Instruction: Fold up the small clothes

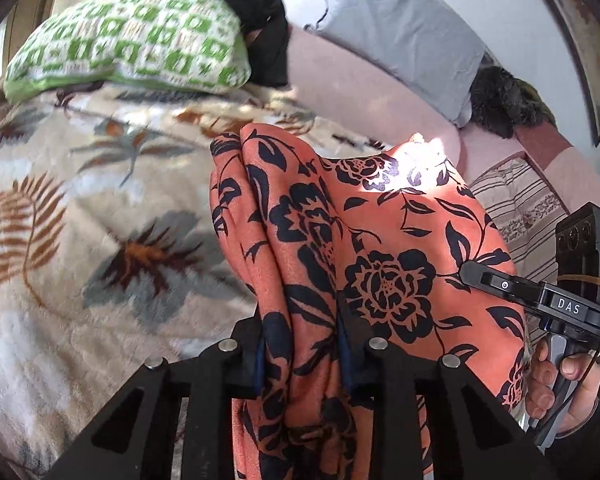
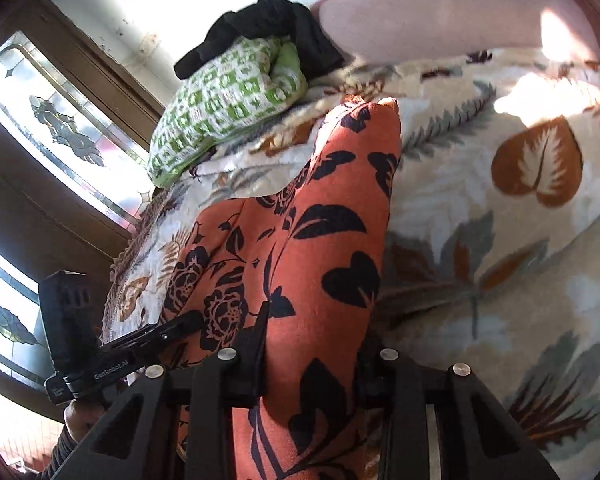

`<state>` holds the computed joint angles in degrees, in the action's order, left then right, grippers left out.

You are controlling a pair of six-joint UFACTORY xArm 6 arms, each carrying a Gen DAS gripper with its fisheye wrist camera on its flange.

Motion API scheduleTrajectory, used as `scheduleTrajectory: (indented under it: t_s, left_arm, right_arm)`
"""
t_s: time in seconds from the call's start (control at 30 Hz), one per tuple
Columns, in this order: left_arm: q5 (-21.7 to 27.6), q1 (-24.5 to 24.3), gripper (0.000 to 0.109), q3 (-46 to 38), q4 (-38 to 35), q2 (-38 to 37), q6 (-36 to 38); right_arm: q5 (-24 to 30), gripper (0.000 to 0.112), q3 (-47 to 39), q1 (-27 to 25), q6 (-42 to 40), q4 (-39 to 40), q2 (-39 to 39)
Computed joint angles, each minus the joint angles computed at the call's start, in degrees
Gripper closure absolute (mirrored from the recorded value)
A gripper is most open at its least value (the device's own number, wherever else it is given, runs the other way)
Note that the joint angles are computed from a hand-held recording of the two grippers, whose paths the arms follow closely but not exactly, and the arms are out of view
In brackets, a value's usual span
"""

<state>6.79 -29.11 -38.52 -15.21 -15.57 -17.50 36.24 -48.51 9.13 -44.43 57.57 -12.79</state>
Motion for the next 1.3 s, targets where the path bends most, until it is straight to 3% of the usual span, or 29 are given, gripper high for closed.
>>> scheduleTrajectory:
  t_s: [0.1, 0.2, 0.27, 0.3, 0.33, 0.4, 0.43, 0.47, 0.53, 0.63, 0.7, 0.77, 0.83, 0.87, 1.03, 1.17, 1.3]
  left_arm:
    - [0.29, -1.43, 0.079, -7.39, 2.33, 5.49, -0.5]
    - [3.0, -2.36, 0.071, -14.46, 6.06, 13.12, -3.51]
    - [8.59, -2.53, 0.054, -19.13, 14.02, 19.11, -9.55]
    - [12.8, -2.75, 0.042, -21.18, 17.17, 21.87, -11.74]
    - [14.61, -3.01, 0.038, -21.61, 18.04, 23.95, -12.05]
    - [11.04, -2.92, 0.036, -17.06, 17.1, 21.6, -12.92]
    - [8.22, -2.57, 0.031, -14.12, 19.68, 19.63, -16.07]
    - [7.8, -2.42, 0.031, -12.49, 20.23, 17.89, -17.1]
    - [7.64, -2.23, 0.031, -9.71, 25.15, 14.13, -21.74]
    - [9.86, -2.52, 0.031, -8.32, 39.54, 9.99, -32.62]
    - [11.67, -3.2, 0.03, -8.43, 42.87, 8.98, -34.91]
    - [15.26, -4.27, 0.03, -9.69, 42.14, 9.15, -33.67]
    - [17.72, -5.09, 0.03, -9.3, 42.03, 7.93, -33.79]
    - [18.34, -5.52, 0.03, -8.65, 42.71, 6.67, -34.57]
    - [23.46, -8.47, 0.03, -4.68, 50.5, -1.29, -42.43]
    - [26.54, -11.37, 0.027, -1.84, 53.28, -6.42, -47.8]
    - [30.66, -15.92, 0.023, 0.59, 56.72, -9.85, -53.62]
  right_arm:
    - [1.95, 0.079, -3.07, -4.77, -1.69, 0.7, -0.55]
    - [6.04, 0.078, -6.3, -10.44, -1.51, 1.92, 2.41]
    - [7.68, 0.064, -8.07, -13.6, 0.76, 0.9, 6.68]
    - [5.76, 0.054, -8.0, -14.18, 4.04, -1.76, 8.77]
    - [2.66, 0.039, -7.41, -14.59, 8.98, -6.73, 10.5]
    - [-2.34, 0.039, -4.32, -15.35, 15.24, -12.72, 11.57]
    - [-2.13, 0.039, -3.11, -16.28, 15.26, -12.11, 11.01]
    - [-1.61, 0.039, -1.89, -16.93, 12.88, -9.29, 9.69]
    - [-5.99, 0.039, 1.91, -15.76, 8.53, -6.65, 5.14]
    - [-5.27, 0.038, 5.19, -14.67, -0.04, 2.92, -2.37]
    - [-3.69, 0.029, 7.91, -12.76, -4.48, 8.01, -7.29]
    - [-3.1, 0.021, 8.35, -9.7, -7.7, 10.74, -6.09]
    - [-0.29, 0.021, 6.84, -9.74, -2.96, 5.52, 0.37]
    - [-1.41, 0.021, 7.42, -9.4, -0.29, 4.43, 1.49]
    - [-4.84, 0.021, 12.61, -6.86, 8.33, -0.07, -10.42]
    - [-11.47, 0.021, 23.73, -3.25, 14.33, -7.76, -26.1]
    - [-11.67, 0.021, 39.13, -3.39, 30.81, -21.72, -45.04]
